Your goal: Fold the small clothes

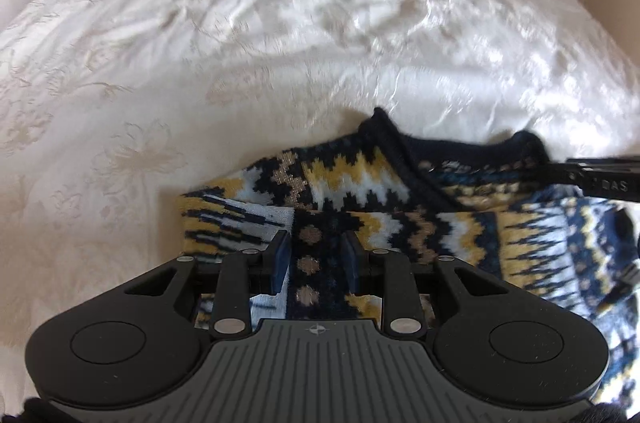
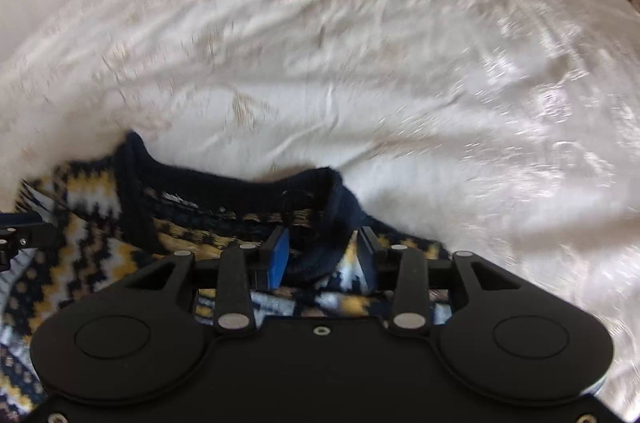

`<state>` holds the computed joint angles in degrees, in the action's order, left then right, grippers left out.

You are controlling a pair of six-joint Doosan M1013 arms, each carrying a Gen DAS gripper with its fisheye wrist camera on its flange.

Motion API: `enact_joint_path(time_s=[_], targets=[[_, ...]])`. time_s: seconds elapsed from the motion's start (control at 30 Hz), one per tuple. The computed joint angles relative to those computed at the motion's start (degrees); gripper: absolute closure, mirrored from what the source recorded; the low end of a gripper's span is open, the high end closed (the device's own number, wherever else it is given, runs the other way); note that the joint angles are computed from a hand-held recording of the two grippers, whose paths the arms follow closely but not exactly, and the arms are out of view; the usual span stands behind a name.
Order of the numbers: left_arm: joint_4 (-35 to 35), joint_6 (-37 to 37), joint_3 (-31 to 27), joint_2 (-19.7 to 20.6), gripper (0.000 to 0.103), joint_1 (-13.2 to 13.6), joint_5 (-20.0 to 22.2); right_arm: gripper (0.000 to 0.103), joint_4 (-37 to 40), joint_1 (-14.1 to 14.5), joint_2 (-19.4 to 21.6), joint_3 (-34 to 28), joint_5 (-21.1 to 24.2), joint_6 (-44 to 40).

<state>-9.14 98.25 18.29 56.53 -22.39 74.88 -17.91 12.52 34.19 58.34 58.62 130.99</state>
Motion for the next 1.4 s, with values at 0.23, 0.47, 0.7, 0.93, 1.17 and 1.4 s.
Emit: enact_joint_path(time_s=[0.23,0.47,0.7,0.93,1.17,1.4], targets=[[2.5,-1.26,16.46,-8.62,0.075,0.2,-4.94,0.054,-0.56,1.7,-4.25,6.28,2.36,3.25],[3.22,0.91,17.98,-9.23,0.075,0.51,-3.82,0.053,-3.04,1.89,-5.62,8.9,6.65,7.2],[-0.04,0.42,29.58,-17.07,0.055,0.91,-11.49,0.039,-5.98,4.9,-11.2,14.58,0.25,12.11],[0.56,0.21,42.22,-24.48,0.054,0.33,-13.09,0.039,-0.38,9.0,-12.26,17.36,1.2,9.85],[2.98,5.66,53.58,-30.36,0.051,-1.3,-15.8,0.039,0.28,13.53,-12.71,20.22,5.37,10.69],[1.91,12.59,63.0,-35.92,0.046,-1.29,-23.18,0.038,-1.4,17.13,-15.44,24.5,6.3,20.04]])
